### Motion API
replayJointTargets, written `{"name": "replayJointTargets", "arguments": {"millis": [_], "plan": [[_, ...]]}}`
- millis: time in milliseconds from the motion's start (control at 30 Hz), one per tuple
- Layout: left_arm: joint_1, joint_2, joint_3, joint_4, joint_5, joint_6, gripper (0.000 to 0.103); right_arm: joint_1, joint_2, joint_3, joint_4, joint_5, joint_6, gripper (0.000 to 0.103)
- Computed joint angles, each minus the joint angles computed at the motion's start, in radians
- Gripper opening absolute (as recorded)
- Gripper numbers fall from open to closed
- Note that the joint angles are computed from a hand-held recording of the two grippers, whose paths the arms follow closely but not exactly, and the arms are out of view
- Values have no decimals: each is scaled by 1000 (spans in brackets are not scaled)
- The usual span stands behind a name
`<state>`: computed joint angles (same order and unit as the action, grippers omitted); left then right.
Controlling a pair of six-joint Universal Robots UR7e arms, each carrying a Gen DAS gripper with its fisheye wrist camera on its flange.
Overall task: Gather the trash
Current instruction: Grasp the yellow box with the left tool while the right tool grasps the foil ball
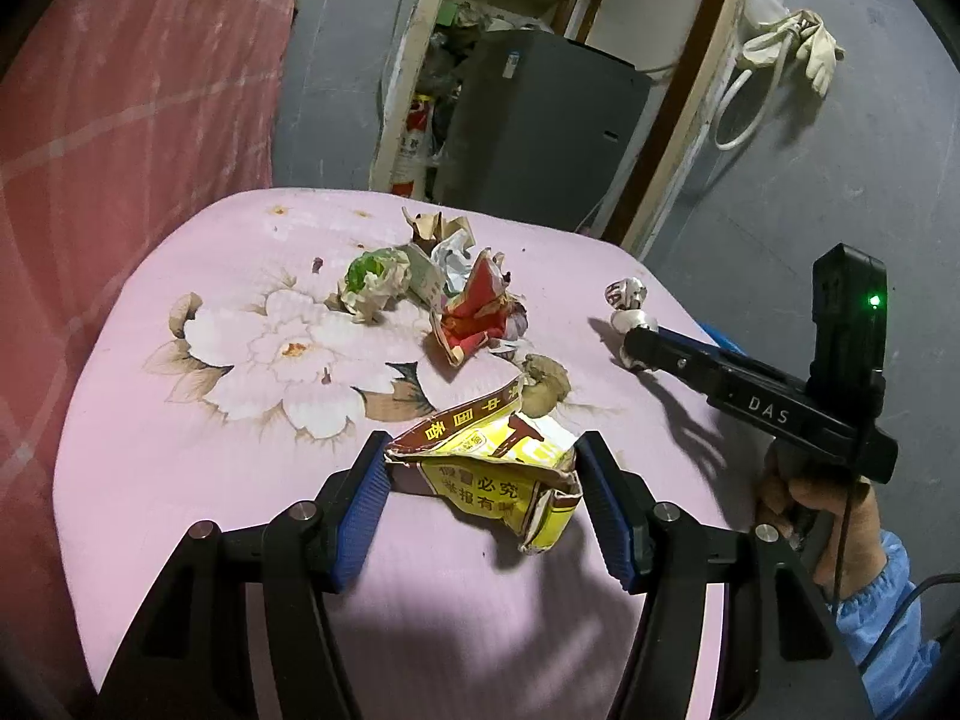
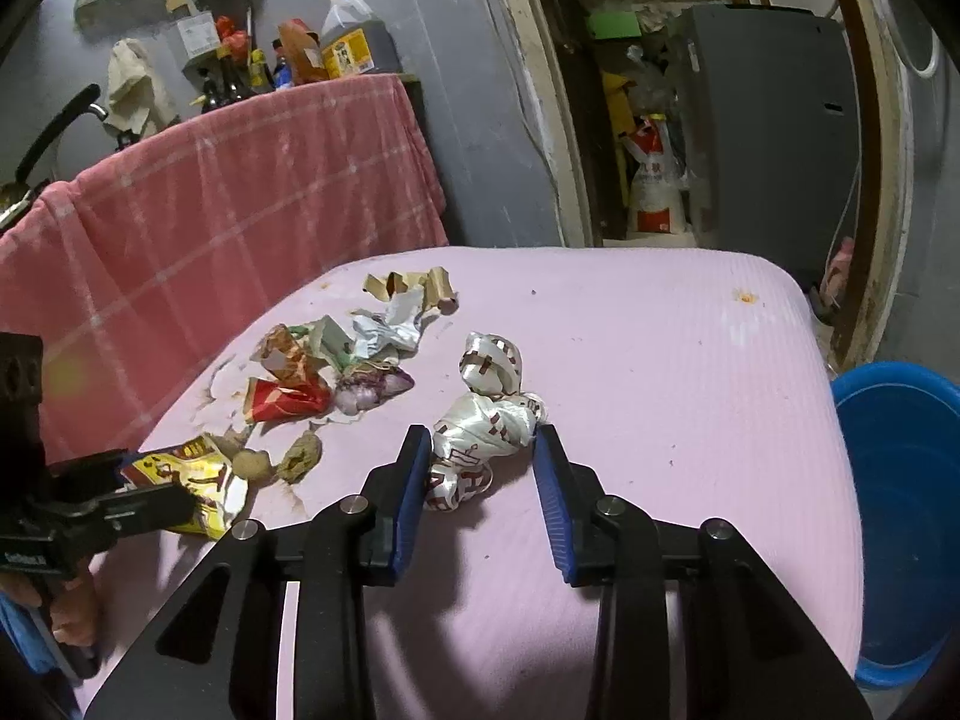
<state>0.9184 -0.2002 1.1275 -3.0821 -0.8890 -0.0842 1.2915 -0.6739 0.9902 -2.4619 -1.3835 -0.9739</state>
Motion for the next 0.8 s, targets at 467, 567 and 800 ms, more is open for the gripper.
{"name": "replayJointTargets", "arguments": {"millis": [467,567,800], "plan": [[-16,-1,-11,113,74,-21,56,2,-41,77,-43,30,-70,32],[6,-25,-3,163,-13,-111,56,0,-40,74,-39,31,-65,32],[-2,-45,8,231,-36,-162,56,-2,-41,75,-38,33,-62,32]]}}
